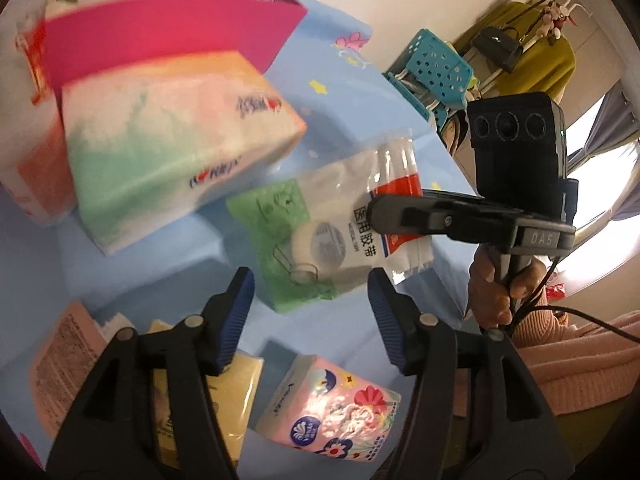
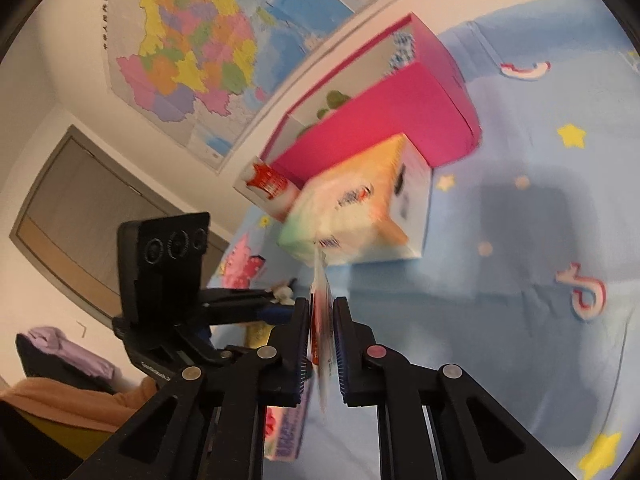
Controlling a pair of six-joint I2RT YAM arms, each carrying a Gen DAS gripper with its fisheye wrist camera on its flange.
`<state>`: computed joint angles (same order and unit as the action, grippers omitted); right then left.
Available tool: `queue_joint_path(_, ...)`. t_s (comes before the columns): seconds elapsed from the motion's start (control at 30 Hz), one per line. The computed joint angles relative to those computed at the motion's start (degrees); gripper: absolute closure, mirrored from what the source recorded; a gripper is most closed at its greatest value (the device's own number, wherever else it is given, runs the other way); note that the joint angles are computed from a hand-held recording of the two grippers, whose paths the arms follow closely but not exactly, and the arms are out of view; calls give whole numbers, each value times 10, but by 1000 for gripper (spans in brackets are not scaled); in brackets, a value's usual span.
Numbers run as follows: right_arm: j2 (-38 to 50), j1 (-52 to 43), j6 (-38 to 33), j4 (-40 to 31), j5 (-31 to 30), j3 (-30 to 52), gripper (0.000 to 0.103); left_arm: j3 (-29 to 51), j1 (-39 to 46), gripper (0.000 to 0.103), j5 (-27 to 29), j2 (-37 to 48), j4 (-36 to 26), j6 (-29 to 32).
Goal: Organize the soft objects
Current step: 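Carry the green-labelled bag into the pink box and open the right gripper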
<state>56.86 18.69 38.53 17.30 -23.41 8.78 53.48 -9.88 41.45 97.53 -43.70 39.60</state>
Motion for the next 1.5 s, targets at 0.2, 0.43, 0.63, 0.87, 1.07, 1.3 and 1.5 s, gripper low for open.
queue_joint_path(0.2, -13, -15, -21, -27, -36, 52, 92, 26, 31, 43, 25, -48, -38, 28)
queue_joint_path(0.43, 37, -18, -70, -63, -51, 184, 92, 110, 90, 43, 71, -79, -77, 26)
queue_joint_path(0.63, 149, -9, -113, -90, -48, 314, 91, 188, 101, 43, 39, -57, -42, -38)
queue_joint_path(0.87, 281, -5, -122, -93, -51, 440, 90, 275, 120, 43, 14, 15, -26, -80)
queue_joint_path(1.07, 385, -5, -120, -106, -54, 516, 88, 332, 126, 44, -22, 83, -22, -108)
queue_joint_path(1.3, 487, -9, -106, -128, -62, 587, 84, 356, 122, 45, -67, 137, -1, -135)
queue_joint_path(1.5, 537, -5, -116, -207, -15, 650, 66, 347, 117, 45, -89, 143, 22, -146)
